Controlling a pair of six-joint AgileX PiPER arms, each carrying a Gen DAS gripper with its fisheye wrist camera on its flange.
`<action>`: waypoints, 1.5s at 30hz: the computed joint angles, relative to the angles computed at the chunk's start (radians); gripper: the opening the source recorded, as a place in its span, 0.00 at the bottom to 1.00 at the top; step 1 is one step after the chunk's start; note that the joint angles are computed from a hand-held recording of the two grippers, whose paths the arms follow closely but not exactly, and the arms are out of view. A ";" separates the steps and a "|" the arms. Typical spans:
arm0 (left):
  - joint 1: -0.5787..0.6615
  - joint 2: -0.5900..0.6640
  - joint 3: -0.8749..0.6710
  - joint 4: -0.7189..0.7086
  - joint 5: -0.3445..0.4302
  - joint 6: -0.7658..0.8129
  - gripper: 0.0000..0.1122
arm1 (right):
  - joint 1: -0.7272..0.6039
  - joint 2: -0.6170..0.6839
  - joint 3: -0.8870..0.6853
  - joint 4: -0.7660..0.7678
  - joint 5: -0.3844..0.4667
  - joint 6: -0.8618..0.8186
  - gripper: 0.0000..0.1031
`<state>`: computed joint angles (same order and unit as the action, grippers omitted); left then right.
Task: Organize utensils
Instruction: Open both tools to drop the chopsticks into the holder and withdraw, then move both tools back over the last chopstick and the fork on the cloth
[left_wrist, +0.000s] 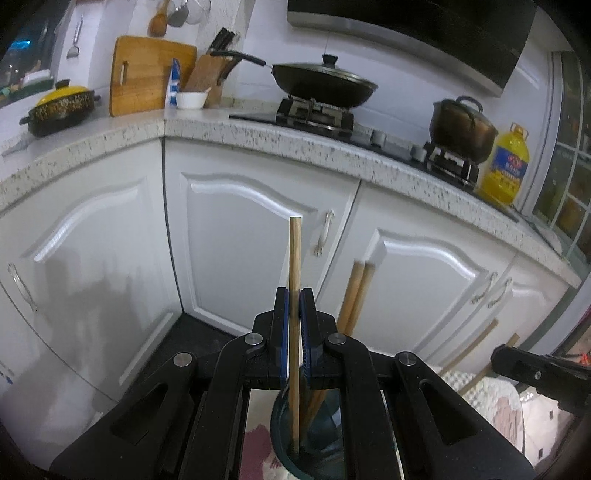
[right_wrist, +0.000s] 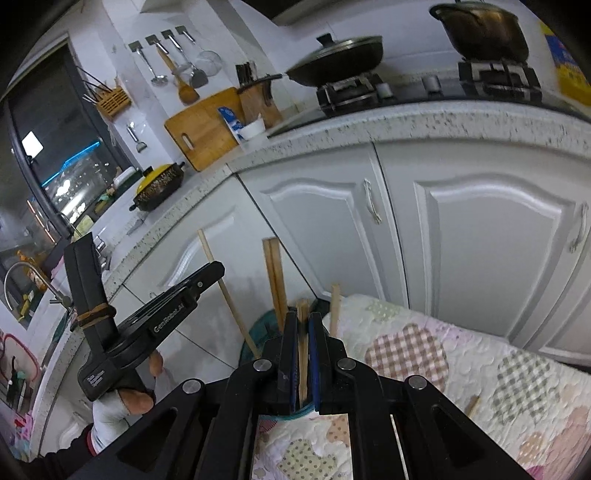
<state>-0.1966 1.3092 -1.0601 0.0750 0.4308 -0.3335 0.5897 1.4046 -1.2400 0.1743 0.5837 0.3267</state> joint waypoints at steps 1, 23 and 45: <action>-0.002 0.000 0.005 -0.004 0.001 0.003 0.04 | -0.004 0.001 0.007 0.009 -0.001 -0.003 0.05; -0.129 -0.211 0.136 0.109 0.131 -0.099 0.32 | -0.019 -0.175 0.215 0.008 0.027 0.061 0.33; -0.645 -0.257 0.232 0.430 0.290 -0.556 0.34 | 0.031 -0.571 0.550 -0.236 0.184 0.389 0.35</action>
<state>-0.8419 1.0523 -0.8285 0.5052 0.7206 -0.8897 0.6204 0.8341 -0.6896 -0.0619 0.7682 0.7159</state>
